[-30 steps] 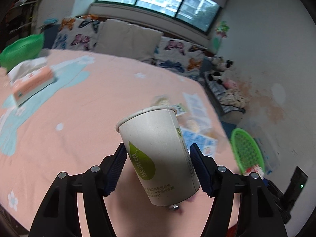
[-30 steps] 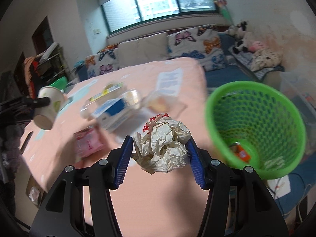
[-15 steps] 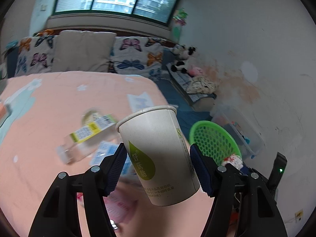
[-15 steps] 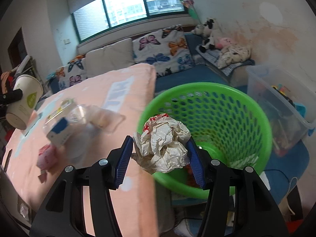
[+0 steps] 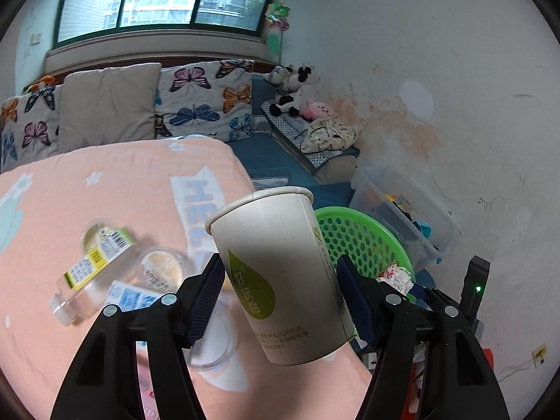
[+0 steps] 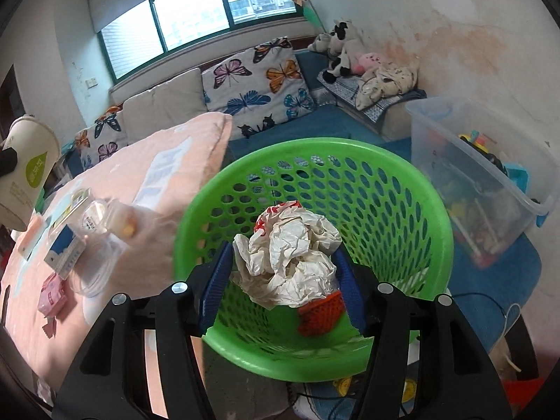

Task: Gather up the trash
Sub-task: 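Move both items over the green basket and release them inside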

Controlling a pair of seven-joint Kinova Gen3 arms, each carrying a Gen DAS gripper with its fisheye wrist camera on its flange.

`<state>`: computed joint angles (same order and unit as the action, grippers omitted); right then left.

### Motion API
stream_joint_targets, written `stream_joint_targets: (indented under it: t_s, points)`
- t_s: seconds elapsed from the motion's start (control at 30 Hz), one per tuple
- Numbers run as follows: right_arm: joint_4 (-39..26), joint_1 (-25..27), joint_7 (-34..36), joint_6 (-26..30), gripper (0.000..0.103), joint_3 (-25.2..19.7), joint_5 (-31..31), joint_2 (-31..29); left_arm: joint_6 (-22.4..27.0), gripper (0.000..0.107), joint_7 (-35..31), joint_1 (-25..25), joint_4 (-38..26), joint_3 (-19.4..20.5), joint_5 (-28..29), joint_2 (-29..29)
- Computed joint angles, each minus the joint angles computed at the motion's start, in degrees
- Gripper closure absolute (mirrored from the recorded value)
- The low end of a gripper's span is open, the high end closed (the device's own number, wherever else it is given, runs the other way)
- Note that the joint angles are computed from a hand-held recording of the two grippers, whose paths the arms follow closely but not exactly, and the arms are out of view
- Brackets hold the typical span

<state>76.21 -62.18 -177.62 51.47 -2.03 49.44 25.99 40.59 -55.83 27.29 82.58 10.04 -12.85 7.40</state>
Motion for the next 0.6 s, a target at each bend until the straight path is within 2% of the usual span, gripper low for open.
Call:
stream_joint_targets:
  t_s: [0.23, 0.6]
  points:
    - [2.02, 0.1, -1.53, 0.22, 0.026, 0.07, 1.46, -1.27, 0.74, 0.043, -3.15, 1.67, -4.52, 0.48, 0.85, 4.06]
    - [7.15, -0.24, -7.75, 1.29, 0.024, -2.2, 5.9, -4.56, 3.01, 0.042, -8.77, 5.12, -12.37, -0.14, 4.09, 11.88]
